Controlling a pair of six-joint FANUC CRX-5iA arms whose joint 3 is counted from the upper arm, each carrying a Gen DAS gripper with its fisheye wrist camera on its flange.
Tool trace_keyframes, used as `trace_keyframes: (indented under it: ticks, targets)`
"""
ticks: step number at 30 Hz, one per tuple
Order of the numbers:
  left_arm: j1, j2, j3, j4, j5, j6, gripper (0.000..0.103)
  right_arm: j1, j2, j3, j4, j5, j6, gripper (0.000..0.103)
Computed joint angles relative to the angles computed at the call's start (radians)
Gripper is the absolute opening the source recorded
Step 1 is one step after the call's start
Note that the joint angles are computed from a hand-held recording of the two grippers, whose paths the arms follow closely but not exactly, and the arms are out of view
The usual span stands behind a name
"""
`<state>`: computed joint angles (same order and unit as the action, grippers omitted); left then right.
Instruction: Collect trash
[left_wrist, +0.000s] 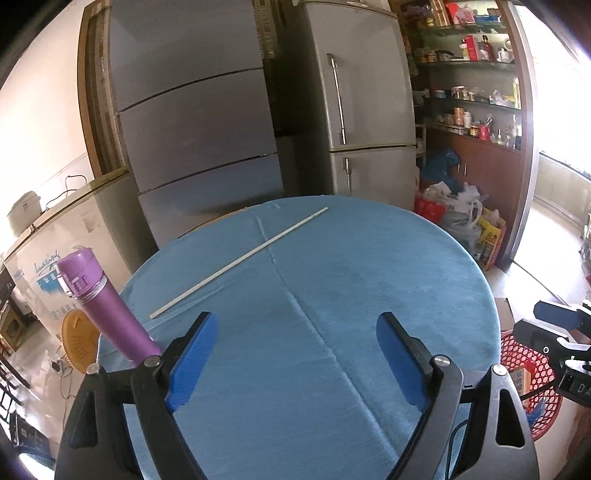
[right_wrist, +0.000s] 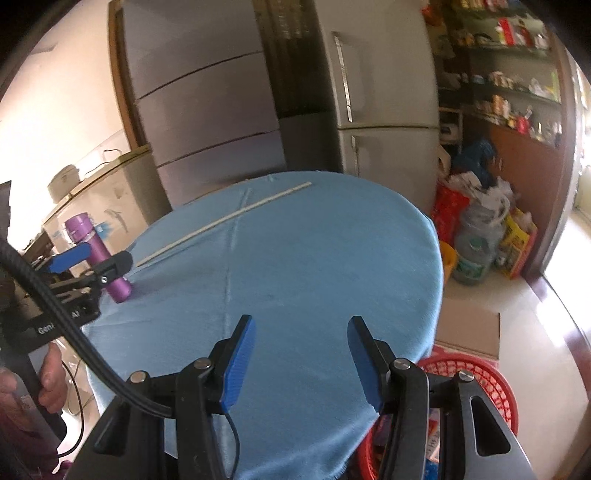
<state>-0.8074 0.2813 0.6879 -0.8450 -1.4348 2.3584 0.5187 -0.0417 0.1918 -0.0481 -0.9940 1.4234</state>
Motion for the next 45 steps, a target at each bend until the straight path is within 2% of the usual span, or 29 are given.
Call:
trace_keyframes:
  ticks: [9,19,26,35,45]
  targets:
    - [-0.003,-0.036,-0.035,-0.017,-0.019,0.037,0.088,0.055,-0.007,0.006,0.008,0.039,0.033,0.059]
    - [-0.018,-0.065,-0.064,-0.043,-0.033,0.064,0.088,0.141,-0.027,-0.033,0.095,0.103,0.026,0.059]
    - [-0.013,-0.084,-0.077,-0.046,-0.056,0.081,0.088,0.161,-0.011,0.002,0.102,0.088,0.015,0.060]
    - [-0.007,-0.107,-0.102,-0.052,-0.104,0.095,0.088,0.140,0.058,0.111,0.051,0.010,-0.038,0.060]
    - [0.002,-0.145,-0.144,-0.058,-0.119,0.142,0.088,0.189,0.056,0.102,0.097,0.030,-0.038,0.060]
